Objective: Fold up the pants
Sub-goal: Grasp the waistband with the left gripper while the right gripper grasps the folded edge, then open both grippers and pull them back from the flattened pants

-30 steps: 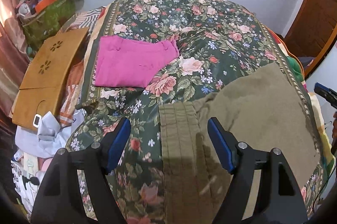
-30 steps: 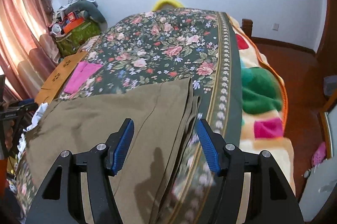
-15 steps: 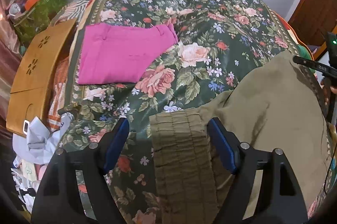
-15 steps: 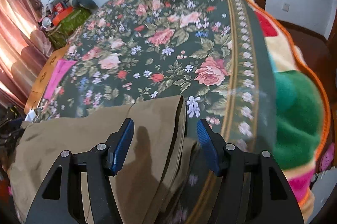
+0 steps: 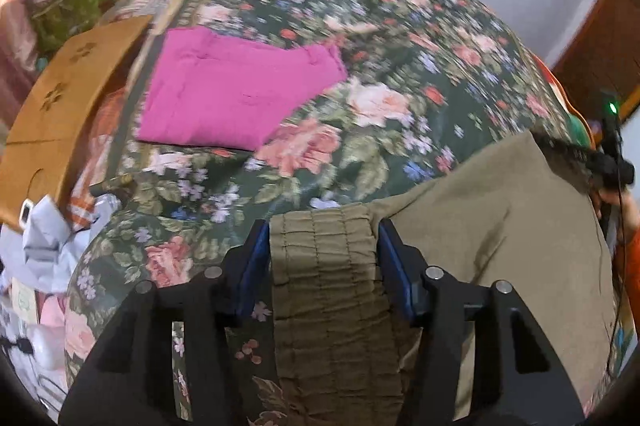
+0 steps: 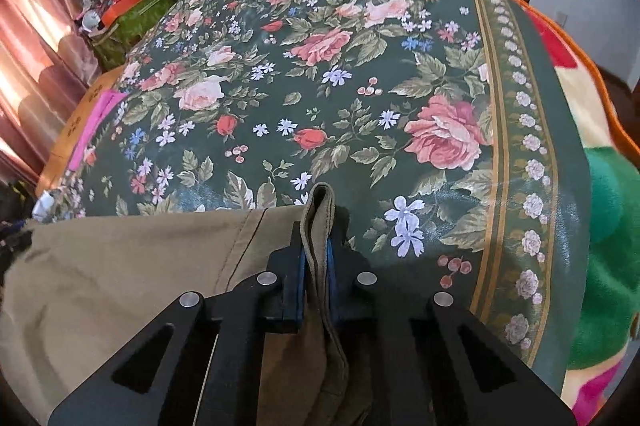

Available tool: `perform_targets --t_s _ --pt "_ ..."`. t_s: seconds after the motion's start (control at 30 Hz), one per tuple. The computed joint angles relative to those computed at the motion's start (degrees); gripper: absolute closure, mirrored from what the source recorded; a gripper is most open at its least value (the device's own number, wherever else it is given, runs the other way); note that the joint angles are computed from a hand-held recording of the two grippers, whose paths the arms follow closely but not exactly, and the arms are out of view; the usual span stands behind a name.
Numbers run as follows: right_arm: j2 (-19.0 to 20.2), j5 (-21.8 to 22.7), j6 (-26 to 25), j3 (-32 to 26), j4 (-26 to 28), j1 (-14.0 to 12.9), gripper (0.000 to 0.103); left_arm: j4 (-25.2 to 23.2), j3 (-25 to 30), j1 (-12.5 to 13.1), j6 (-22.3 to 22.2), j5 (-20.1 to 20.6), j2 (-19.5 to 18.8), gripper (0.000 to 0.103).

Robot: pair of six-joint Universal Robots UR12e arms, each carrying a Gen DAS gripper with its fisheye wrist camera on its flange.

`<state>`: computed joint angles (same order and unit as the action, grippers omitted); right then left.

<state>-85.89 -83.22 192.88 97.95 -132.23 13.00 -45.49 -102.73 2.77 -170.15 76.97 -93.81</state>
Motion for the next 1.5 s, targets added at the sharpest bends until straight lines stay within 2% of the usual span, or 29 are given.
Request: perform_targets --t_s 0.13,0.3,0.43,0.47,0.63,0.67,0.83,0.9,1.03,1.13,1.27,1.37,1.5 --pt "0.44 -2.5 0.25 -0.46 0.03 0.69 0.096 0.78 -0.41 -0.15 -3.21 1.47 0.1 0.047" --pt "0.25 -5.87 1.34 -1.85 2.25 1.11 0.092 -2.24 0.84 -0.03 -2.88 1.2 0.24 0.046" --pt "-1.33 -8.55 0.73 -2.18 2.37 1.73 0.09 -1.52 0.8 -0.17 -1.34 2.15 1.71 0.045" --pt "-2.13 -8.08 0.77 -2.05 1.86 1.71 0.089 -1.32 0.78 -0.25 -0.31 2.38 2.14 0.044" --pt "-4.3 -5.25 1.06 -2.23 0.05 2.71 0.061 -1.07 0.75 -0.08 3.12 -0.05 4.07 0.032" --pt "-4.58 -3.88 0.62 -2.57 0.14 3.1 0.059 -1.04 0.79 -0.11 3.49 -0.56 4.26 0.031" --pt "-4.01 -0.6 -0.95 -4.07 -0.83 5.93 0.036 -2.23 1.59 -1.23 4.77 -1.29 4.21 0.021" --pt "-3.5 0.55 -1.34 -4.62 -1.0 6.92 0.031 -4.36 2.31 -1.74 5.68 -1.68 3.7 0.02" --pt "-2.01 3.8 -1.4 -5.37 -0.59 8.38 0.026 -6.89 3.24 -2.7 6.73 -1.43 2.56 0.018" --pt "-0.47 5.41 -1.0 -5.96 0.95 9.19 0.026 -9.95 4.26 -3.04 6.9 -1.59 1.24 0.018" --pt "1.69 8.26 -0.16 -6.72 5.87 9.42 0.026 -13.99 5.12 -3.24 6.7 -1.63 -0.24 0.018" --pt "2.21 8.75 -0.77 -6.86 9.85 9.73 0.025 -12.19 3.82 -4.15 9.49 0.8 0.16 0.015" --pt "1.02 9.2 -3.13 -5.21 11.38 9.81 0.025 -8.89 1.46 -5.61 13.95 4.96 1.37 0.012"
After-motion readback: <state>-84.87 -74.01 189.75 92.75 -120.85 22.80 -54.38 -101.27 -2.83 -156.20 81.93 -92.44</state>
